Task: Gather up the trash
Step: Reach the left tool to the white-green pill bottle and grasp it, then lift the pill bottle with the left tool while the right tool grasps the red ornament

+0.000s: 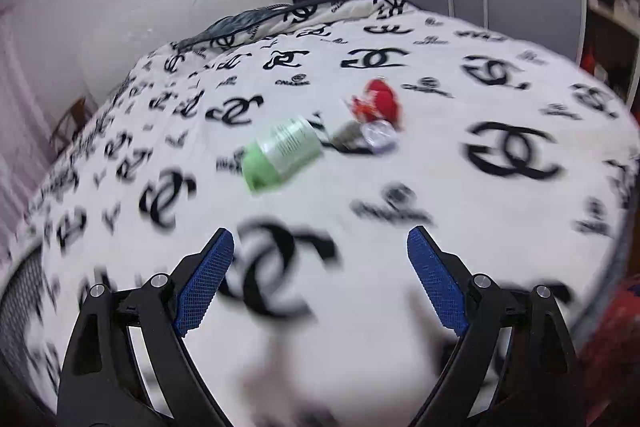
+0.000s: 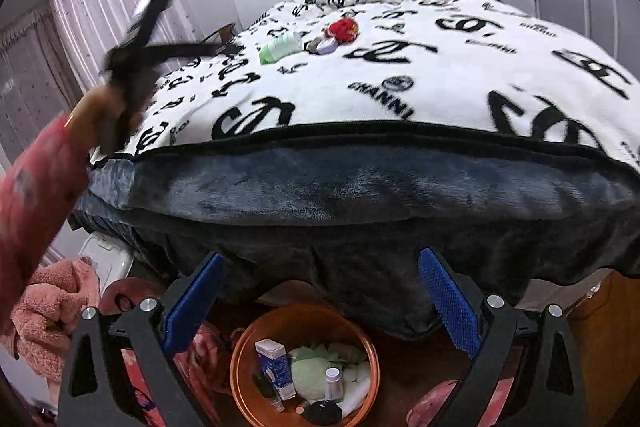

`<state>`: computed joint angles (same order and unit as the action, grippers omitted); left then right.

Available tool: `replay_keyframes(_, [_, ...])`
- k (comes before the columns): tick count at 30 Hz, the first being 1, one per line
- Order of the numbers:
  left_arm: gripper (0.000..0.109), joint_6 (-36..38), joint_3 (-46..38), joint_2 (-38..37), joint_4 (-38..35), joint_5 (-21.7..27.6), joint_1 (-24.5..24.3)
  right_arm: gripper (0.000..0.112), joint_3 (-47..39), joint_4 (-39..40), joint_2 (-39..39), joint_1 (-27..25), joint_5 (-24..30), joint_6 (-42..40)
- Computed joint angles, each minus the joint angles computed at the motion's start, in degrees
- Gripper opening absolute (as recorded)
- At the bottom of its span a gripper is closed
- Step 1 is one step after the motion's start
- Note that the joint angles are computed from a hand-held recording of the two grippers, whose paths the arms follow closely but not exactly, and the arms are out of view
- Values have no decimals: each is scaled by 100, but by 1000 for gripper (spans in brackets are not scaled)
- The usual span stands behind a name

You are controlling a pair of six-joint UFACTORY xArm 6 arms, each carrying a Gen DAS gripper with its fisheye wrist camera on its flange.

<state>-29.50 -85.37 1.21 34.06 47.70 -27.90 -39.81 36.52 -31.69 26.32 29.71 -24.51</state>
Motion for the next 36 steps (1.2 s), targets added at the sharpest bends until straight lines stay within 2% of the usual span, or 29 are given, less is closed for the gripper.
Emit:
replay_keyframes(1, [86,320,-324,291,-243,-56,161,96,-80,67,116,-12,39,-31])
replay_keyframes(5, [86,1051,-1711,1441,-891,239,572,96,-305,239,518,-73,144,-106])
replay_keyframes(10, [86,2167,-3647,2868,-1287,1224,786,96,-589,258,1016,-171,207,-90])
replay_keyframes(13, [86,2774,-4320,3319,-1408,1691,812,96,-723,318,1248,-213,269,-105])
replay_keyframes(15, [86,2984,-4658,3524,-1456,1829,821,96,-773,333,1345,-214,257,-100])
replay_keyframes(16, [84,3050,-4751,3572,-1556,1854,832,96,-793,299,1385,-203,245,-62])
replay_keyframes(17, [74,3142,-4828,3607,-1764,1910,855,96,-800,280,1400,-196,236,-38])
replay_keyframes(18, [73,3142,-4963,3682,-1813,2012,853,96,-806,261,1407,-186,229,-12])
replay_keyframes(22, [72,2901,-4509,3436,-1603,1792,794,96,-764,223,1315,-158,216,34])
replay_keyframes(24, [68,2462,-4246,3266,-1367,1684,768,96,-723,136,1236,-139,219,124])
replay_keyframes(27, [61,1792,-4211,3183,-954,1842,706,96,-619,60,990,-70,185,165])
replay_keyframes(31, [57,1109,-3455,2566,-643,1689,608,96,-481,-70,655,45,107,216])
replay_keyframes(36, [56,108,-2018,1402,-265,1197,420,96,-331,-196,190,183,108,237])
